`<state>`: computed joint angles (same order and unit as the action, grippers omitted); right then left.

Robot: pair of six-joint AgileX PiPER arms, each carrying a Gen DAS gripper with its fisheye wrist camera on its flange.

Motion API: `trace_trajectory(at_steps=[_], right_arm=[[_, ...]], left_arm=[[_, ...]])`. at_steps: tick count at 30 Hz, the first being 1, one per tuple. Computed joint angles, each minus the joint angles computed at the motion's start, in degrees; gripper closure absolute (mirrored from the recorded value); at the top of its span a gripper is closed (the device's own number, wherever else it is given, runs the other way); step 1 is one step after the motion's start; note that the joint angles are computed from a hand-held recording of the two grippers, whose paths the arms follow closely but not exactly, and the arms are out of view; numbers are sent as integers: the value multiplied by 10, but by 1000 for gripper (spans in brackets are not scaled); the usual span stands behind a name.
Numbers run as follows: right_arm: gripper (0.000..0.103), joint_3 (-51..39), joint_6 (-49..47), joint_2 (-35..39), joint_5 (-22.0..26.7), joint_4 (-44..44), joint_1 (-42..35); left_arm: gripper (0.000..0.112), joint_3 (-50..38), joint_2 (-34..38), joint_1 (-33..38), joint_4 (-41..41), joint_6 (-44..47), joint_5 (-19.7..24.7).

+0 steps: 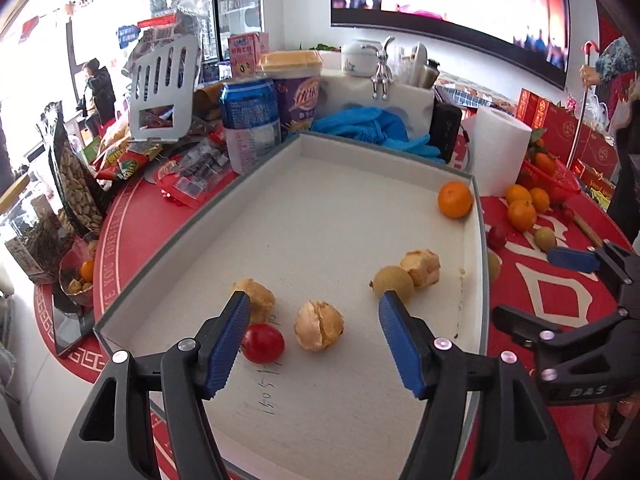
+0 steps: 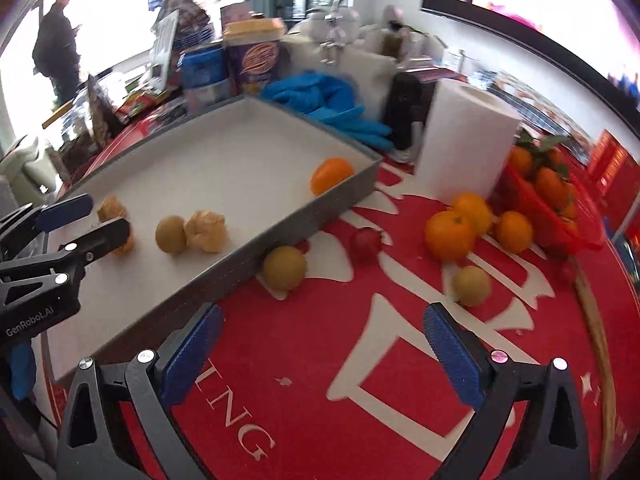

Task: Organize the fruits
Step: 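Open both grippers to drop both fruits into the white tray, then grasp a round brown fruit with the right gripper while the left grasps a red cherry tomato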

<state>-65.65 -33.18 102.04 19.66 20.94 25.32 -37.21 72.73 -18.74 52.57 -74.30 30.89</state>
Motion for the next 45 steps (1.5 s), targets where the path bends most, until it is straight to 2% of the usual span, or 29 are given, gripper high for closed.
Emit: trace_trajectory(at_steps=[6,9,11,13,15,21,26,32,35,39,42,45], right_arm=[[5,-41,-47,41,15,35,0],[33,-65,-94,57,54,82,-15],[37,-66,-114,58,55,98,-17],[59,-67,-147,59,58,123,-17],[73,-65,-172,58,63,142,-17],[74,-17,-186,16,61,185,-57],[74,56,-167,-36,45,184,-145],[74,108,-104,-71,21,142,-249],[74,124,-162,-83,36,196,-295],[74,135,-235,-91,64,266,-337],[73,136,-247,-92,72,282,-342],[73,132,-253,-87,74,291,-340]], left_arm=[[40,-3,11,-7,2,-4,13],[40,-7,15,-11,2,-2,17],[40,-10,19,-18,4,-4,23],[40,-14,23,-28,7,-6,32],[40,-21,25,-39,1,-3,46],[40,-47,11,-93,1,-2,98],[40,-95,28,-144,-24,39,101],[40,-197,127,-170,-102,114,73],[47,-256,190,-156,-172,166,61],[50,-337,278,-149,-205,184,92],[50,-382,321,-137,-231,197,103],[50,-417,349,-135,-207,173,113]])
